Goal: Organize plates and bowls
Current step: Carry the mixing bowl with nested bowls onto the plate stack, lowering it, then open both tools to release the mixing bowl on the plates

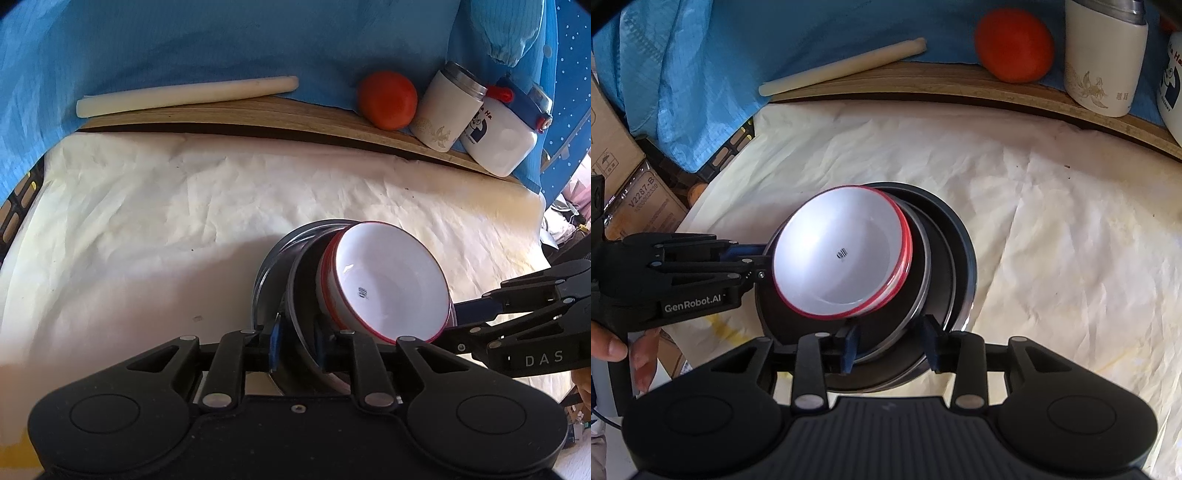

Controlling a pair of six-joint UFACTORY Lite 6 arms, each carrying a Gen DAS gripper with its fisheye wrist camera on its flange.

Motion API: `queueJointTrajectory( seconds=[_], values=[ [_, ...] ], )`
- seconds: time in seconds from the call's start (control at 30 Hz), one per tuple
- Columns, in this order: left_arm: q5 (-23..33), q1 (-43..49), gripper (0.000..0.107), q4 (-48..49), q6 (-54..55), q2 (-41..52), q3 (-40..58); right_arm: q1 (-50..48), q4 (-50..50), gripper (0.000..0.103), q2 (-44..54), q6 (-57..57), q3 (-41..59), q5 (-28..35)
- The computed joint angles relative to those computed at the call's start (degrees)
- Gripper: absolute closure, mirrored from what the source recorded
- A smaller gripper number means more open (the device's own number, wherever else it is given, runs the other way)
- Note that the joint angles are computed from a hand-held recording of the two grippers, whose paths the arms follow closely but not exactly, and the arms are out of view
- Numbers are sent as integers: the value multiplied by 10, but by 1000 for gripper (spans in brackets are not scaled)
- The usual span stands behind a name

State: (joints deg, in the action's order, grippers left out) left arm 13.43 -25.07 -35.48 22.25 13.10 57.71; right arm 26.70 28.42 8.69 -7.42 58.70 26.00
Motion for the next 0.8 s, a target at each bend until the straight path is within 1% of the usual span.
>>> queueJointTrajectory(
  seconds=[0.17,0.23,0.37,0.43,0.5,0.6,0.63,0.7,0.8],
  values=[
    [-7,-2,86,14,-17,-11,-9,0,7,62,-4,-6,-8,-7],
    [-10,-2,84,21,-25,-15,-13,0,9,62,-6,-8,-10,-9],
    [-16,-5,84,31,-36,-24,-21,3,-4,60,-11,3,-13,-11],
    [-20,-7,83,38,-45,-28,-26,5,-10,58,-15,10,-16,-13],
    [-23,-7,83,39,-46,-32,-29,5,-5,54,-20,6,-20,-14],
    [-29,-7,80,40,-47,-42,-39,5,-1,50,-27,-1,-26,-16],
    [-31,-7,78,26,-34,-46,-44,8,-8,50,-30,6,-28,-18],
    [-32,-2,74,-32,22,-57,-57,12,-15,49,-35,15,-31,-20],
    [-41,-4,71,-31,21,-71,-72,15,-20,47,-42,23,-36,-22]
  ],
)
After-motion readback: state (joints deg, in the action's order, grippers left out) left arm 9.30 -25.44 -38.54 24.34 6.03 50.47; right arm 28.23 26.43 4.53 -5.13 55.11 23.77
